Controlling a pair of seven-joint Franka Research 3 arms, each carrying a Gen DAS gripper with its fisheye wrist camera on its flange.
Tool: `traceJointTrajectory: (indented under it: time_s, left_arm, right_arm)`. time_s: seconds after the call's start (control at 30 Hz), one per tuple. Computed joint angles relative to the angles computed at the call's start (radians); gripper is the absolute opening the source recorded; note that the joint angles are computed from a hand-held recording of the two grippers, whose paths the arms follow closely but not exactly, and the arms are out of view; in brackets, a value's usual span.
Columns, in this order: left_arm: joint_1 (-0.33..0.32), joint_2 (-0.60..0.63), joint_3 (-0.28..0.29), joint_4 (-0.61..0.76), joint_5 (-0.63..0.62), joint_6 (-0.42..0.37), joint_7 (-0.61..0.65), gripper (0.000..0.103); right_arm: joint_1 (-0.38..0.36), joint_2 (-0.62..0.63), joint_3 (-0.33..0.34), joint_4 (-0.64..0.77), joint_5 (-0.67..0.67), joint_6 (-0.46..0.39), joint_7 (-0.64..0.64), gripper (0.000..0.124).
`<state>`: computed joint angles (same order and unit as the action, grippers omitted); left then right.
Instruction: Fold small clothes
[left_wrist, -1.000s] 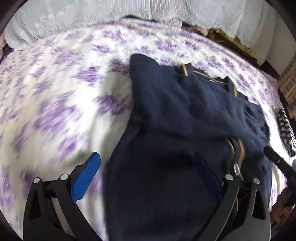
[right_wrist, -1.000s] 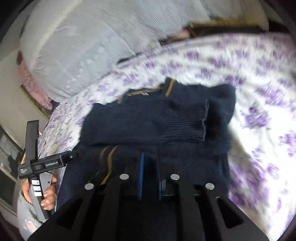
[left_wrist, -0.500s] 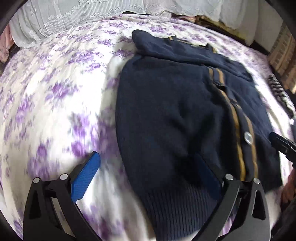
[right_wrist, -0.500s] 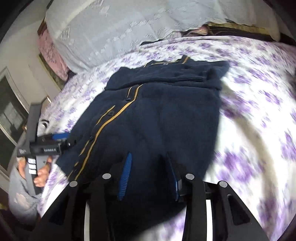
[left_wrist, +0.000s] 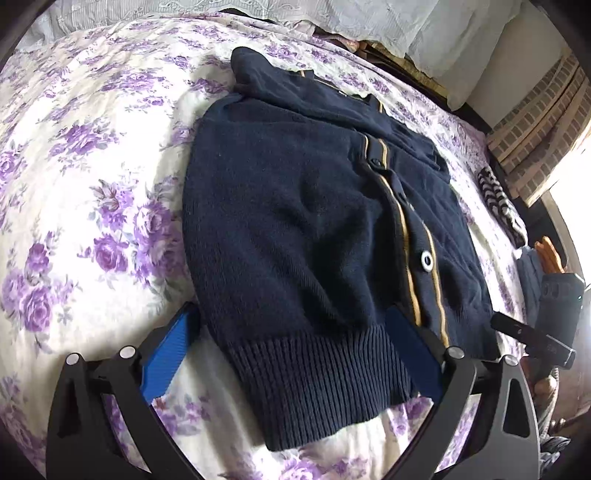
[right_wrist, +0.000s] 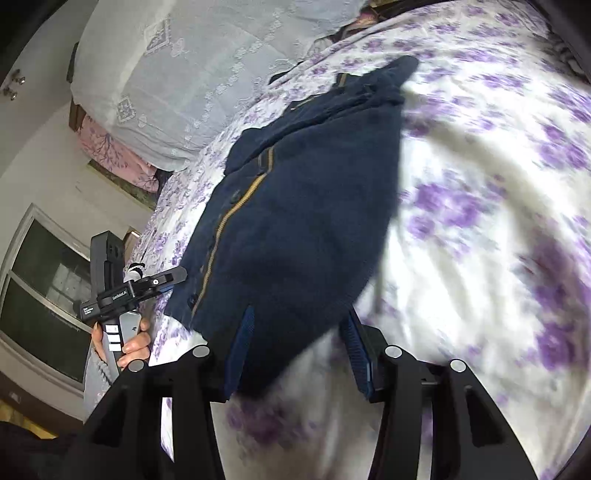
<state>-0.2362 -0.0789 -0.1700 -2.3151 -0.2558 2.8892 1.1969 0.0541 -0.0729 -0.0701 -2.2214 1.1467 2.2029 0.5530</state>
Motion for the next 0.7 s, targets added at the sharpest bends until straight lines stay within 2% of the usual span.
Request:
traceJointTrajectory:
  time_s: [0.07, 0.17, 0.33, 0.47, 0.53, 0.57, 0.6, 0.63, 0.67, 0.7]
  left_arm:
    - [-0.022, -0.013, 0.013, -0.015, -0.103, 0.016, 0.070, 0.095]
    - [-0.064, -0.043, 0.038, -0.041, -0.260, 0.025, 0.201, 0.088]
    - [-0.138, -0.066, 0.096, -0.059, -0.543, 0.031, 0.417, 0.085]
    - [-0.096, -0.004, 0.085, 0.023, -0.628, -0.005, 0.490, 0.082]
    - [-0.074, 0.017, 0.074, 0.054, -0.694, -0.024, 0.535, 0.073]
    - [-0.063, 0.013, 0.063, 0.051, -0.709, -0.026, 0.544, 0.064]
    - [-0.052, 0.004, 0.049, 0.038, -0.708, -0.027, 0.541, 0.047]
    - [-0.045, -0.004, 0.042, 0.031, -0.729, -0.039, 0.560, 0.038]
    - [-0.045, -0.015, 0.043, 0.023, -0.790, -0.064, 0.616, 0.024]
    - [-0.044, -0.019, 0.042, 0.018, -0.832, -0.086, 0.655, 0.021]
  right_arm:
    - [0.003, -0.001, 0.003, 0.002, 0.007, -0.002, -0.007, 0.048]
    - [-0.014, 0.005, -0.020, 0.010, 0.023, -0.104, -0.025, 0.044]
    - [-0.028, 0.026, -0.016, 0.020, 0.022, -0.129, -0.018, 0.042]
    - [-0.025, 0.055, 0.000, 0.054, 0.029, -0.119, -0.008, 0.041]
    - [-0.027, 0.064, 0.004, 0.062, 0.036, -0.113, 0.003, 0.037]
    - [-0.029, 0.064, 0.003, 0.060, 0.039, -0.115, 0.005, 0.036]
    - [-0.032, 0.065, 0.002, 0.059, 0.042, -0.118, 0.006, 0.032]
    - [-0.035, 0.067, 0.002, 0.058, 0.044, -0.117, 0.013, 0.027]
    - [-0.036, 0.073, 0.002, 0.062, 0.045, -0.120, 0.018, 0.026]
    - [-0.037, 0.077, 0.004, 0.068, 0.046, -0.123, 0.022, 0.025]
